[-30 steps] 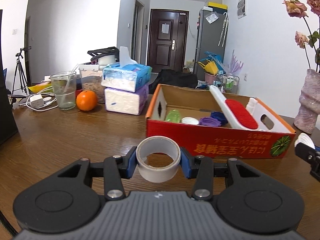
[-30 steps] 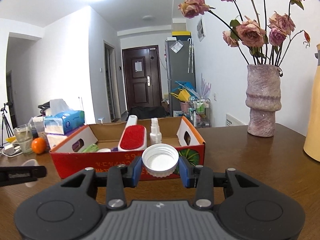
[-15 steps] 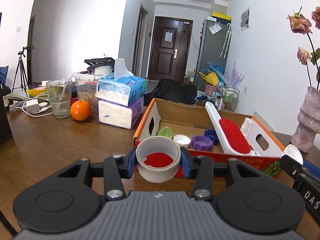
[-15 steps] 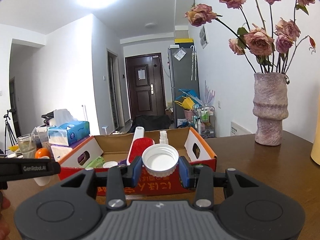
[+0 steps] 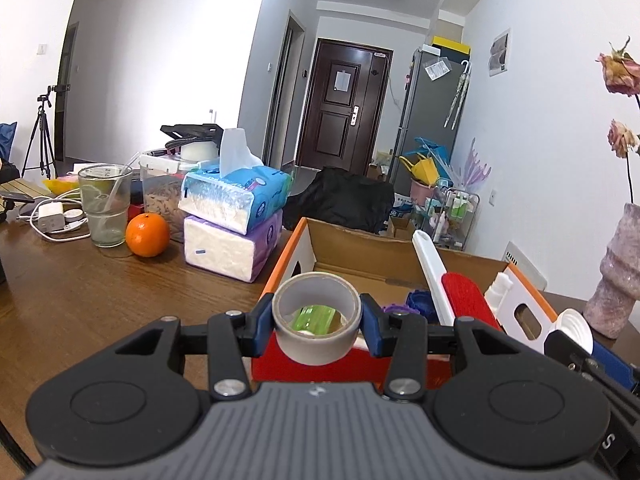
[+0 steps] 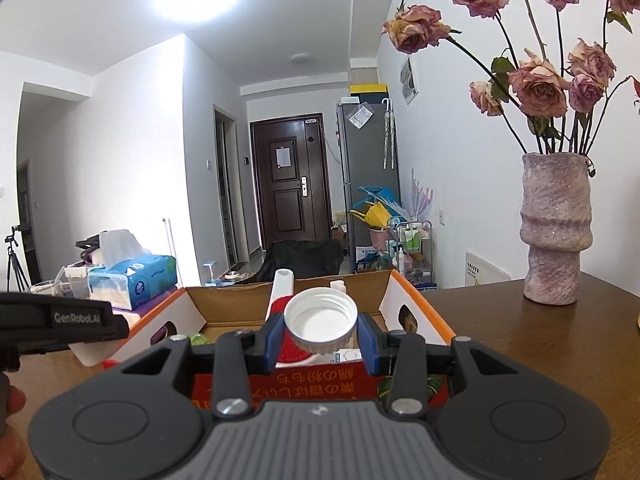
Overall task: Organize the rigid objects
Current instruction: 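Carry the tape roll and white cap over the cardboard box with both grippers, then open the left gripper dropping the tape roll while the right gripper releases the cap into the box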
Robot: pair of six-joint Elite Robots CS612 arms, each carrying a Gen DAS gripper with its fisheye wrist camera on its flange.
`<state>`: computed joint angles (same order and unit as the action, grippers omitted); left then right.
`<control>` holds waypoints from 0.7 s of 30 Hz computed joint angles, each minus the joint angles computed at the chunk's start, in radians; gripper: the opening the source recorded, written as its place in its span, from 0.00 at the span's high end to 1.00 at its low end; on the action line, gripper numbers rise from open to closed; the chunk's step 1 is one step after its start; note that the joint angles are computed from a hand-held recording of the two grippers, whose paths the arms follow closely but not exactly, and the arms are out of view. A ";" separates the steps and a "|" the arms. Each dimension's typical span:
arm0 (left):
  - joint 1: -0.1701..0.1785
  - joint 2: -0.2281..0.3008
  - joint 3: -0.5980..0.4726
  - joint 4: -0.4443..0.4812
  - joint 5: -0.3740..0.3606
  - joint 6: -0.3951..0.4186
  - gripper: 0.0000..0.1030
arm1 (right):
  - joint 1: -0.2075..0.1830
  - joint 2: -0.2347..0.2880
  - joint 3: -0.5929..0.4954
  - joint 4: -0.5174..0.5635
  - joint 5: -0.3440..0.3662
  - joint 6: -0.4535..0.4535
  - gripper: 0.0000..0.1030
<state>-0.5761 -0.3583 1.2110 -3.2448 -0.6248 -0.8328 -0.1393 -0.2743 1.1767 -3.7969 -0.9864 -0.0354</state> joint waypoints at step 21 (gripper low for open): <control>0.038 0.054 -0.117 0.019 -0.026 0.072 0.56 | 0.030 0.058 -0.142 0.082 -0.017 -0.016 0.63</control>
<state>-0.5377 -0.3041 1.0940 -3.2253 -0.6512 -0.7613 -0.1089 -0.2165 1.0343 -3.7153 -1.0035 -0.0517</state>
